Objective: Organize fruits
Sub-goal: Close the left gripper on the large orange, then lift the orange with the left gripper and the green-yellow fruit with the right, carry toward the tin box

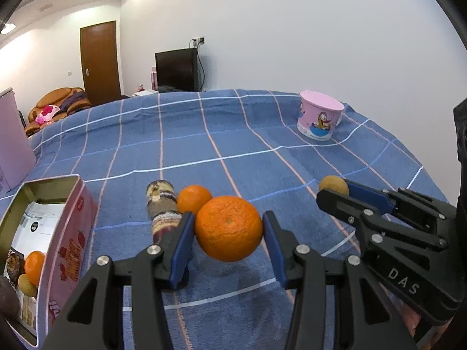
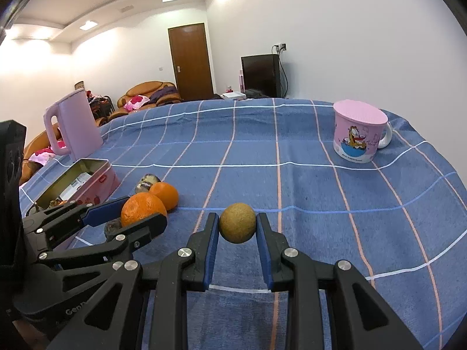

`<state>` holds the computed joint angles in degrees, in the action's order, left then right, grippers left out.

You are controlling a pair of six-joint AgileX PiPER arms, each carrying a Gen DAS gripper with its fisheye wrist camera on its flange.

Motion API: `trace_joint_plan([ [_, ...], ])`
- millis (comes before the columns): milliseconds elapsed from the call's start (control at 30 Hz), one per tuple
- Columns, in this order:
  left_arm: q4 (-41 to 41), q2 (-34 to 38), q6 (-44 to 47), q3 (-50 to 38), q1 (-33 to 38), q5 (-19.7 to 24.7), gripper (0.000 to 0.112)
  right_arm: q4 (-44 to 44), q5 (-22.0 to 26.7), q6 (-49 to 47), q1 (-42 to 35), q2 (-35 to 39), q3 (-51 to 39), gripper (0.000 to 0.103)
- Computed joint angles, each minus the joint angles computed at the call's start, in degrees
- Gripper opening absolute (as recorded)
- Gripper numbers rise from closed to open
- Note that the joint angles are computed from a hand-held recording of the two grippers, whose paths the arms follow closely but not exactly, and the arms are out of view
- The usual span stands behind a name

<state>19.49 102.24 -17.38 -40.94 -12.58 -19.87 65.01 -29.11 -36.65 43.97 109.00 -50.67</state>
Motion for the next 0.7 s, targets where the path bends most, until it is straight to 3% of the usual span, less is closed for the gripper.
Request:
trace_joint_plan([
  [700,-11.43,-2.2,9.76,4.16,-0.61,-6.05,0.049,-6.29,-6.09,6.09,2.47,-1.48,3.65,0.027],
])
